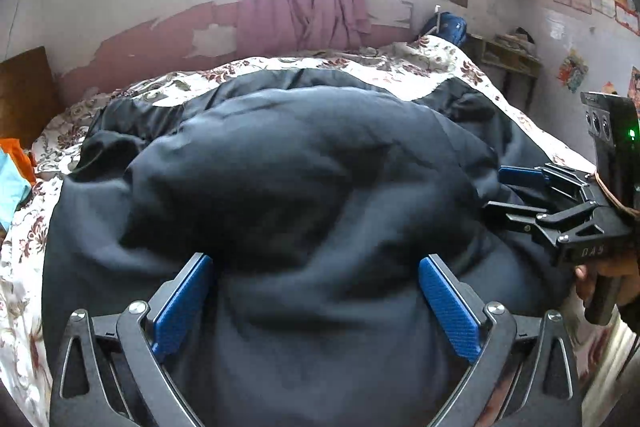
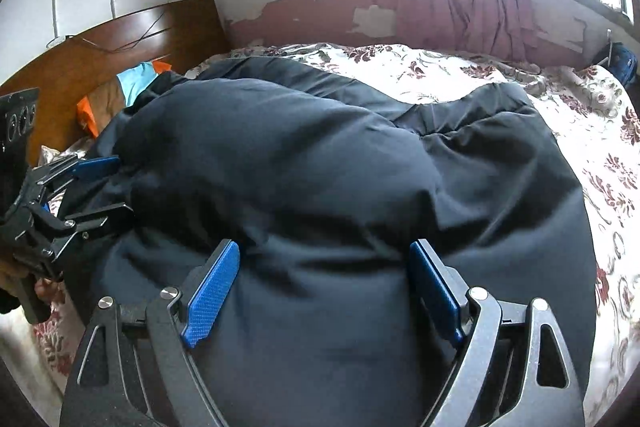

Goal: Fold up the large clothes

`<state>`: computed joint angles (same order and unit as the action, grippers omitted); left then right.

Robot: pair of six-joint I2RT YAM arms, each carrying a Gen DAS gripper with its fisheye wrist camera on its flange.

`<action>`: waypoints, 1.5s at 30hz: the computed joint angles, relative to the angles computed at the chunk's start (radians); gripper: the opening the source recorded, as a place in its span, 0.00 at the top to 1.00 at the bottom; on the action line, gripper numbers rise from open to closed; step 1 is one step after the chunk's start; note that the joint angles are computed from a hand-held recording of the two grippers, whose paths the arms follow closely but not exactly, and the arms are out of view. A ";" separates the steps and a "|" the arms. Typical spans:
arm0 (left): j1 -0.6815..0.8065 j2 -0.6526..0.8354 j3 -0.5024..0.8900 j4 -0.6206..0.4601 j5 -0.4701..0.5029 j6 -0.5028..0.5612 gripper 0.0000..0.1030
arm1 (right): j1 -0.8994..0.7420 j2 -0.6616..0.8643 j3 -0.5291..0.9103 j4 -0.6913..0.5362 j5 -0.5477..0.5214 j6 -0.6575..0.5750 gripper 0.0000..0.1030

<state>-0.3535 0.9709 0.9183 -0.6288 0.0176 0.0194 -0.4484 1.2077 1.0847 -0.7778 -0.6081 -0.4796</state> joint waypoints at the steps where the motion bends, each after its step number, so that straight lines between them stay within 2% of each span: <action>1: 0.012 0.023 0.010 0.016 0.002 0.004 0.00 | 0.016 0.033 0.025 0.003 0.013 0.006 0.20; 7: 0.038 0.161 0.095 0.054 -0.037 0.003 0.00 | 0.092 0.206 0.187 -0.014 0.082 0.038 0.20; 15: 0.122 0.363 0.270 0.025 -0.003 0.031 0.00 | 0.136 0.399 0.369 -0.006 0.139 0.148 0.20; 23: 0.200 0.540 0.426 -0.007 -0.016 -0.034 0.00 | 0.157 0.573 0.537 -0.036 0.187 0.216 0.20; 26: 0.218 0.593 0.468 -0.009 -0.024 -0.045 0.00 | 0.157 0.598 0.553 -0.038 0.183 0.216 0.20; 31: 0.244 0.658 0.517 -0.036 0.034 -0.042 0.00 | 0.149 0.618 0.529 0.002 0.151 0.234 0.19; 35: 0.263 0.649 0.476 0.009 0.081 -0.062 0.00 | 0.124 0.614 0.482 0.055 0.092 0.254 0.19; 45: 0.262 0.627 0.387 0.142 0.103 -0.087 0.00 | 0.097 0.630 0.421 0.146 0.006 0.299 0.19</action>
